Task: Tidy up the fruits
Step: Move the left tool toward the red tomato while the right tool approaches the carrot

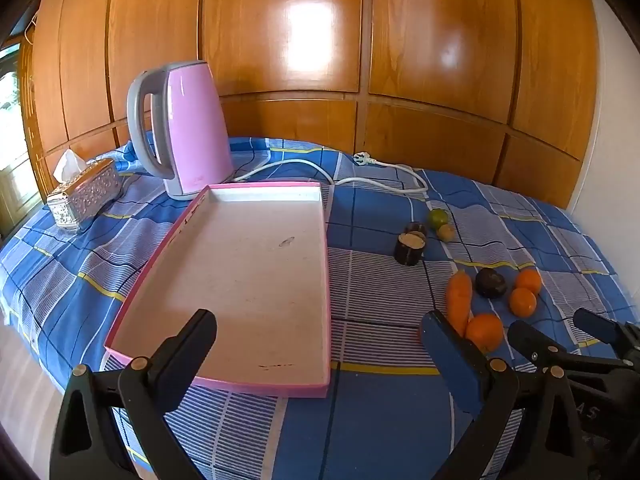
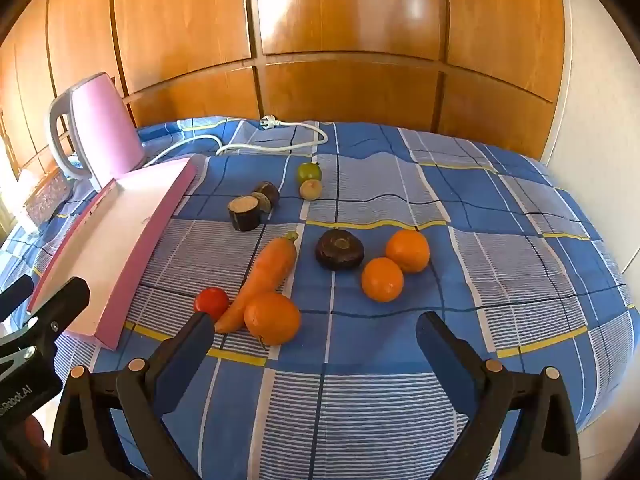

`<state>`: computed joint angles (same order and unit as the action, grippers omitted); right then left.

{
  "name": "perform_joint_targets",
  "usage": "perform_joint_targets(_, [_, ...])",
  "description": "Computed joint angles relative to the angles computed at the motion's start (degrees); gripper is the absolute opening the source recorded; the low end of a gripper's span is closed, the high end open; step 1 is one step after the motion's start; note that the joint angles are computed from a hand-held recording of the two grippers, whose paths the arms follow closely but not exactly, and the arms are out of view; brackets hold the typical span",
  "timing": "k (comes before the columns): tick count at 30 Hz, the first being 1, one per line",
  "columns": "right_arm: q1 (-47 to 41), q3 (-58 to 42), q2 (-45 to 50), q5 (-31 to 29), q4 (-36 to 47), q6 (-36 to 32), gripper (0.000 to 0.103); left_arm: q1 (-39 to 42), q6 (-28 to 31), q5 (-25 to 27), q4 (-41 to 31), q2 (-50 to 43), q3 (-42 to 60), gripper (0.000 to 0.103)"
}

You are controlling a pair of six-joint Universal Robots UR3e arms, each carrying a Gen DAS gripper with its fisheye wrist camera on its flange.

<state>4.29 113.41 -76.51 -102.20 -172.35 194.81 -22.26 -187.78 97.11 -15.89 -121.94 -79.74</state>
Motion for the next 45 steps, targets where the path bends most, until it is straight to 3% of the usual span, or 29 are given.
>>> perform_joint_targets(8, [-0.19, 1.03, -0.47, -0.06, -1.00, -0.15, 0.102, -0.33, 0.46, -0.29, 0.83, 0.31, -0.58, 0.102])
perform_joint_targets(22, [-0.10, -1.39, -2.50, 0.17, 7.71, 0.79, 0.102, -0.91, 0.83, -0.01, 1.05, 0.11, -0.35, 0.102])
perform_joint_targets(32, [-1.17, 0.78, -2.08, 0.24, 3.96, 0.34, 0.102, -1.19, 1.09, -0.22, 0.58, -0.20, 0.06, 0.102])
perform_joint_targets(38, [-3.14, 1.49, -1.81, 0.28, 5.97, 0.88, 0.102, -1.27, 1.54, -1.42, -0.26, -0.76, 0.78, 0.102])
perform_joint_targets(45, [-6.03, 4.30, -0.94, 1.06, 3.72, 0.57, 0.102, -0.63, 3.55, -7.19, -3.91, -2.66, 4.06, 0.075])
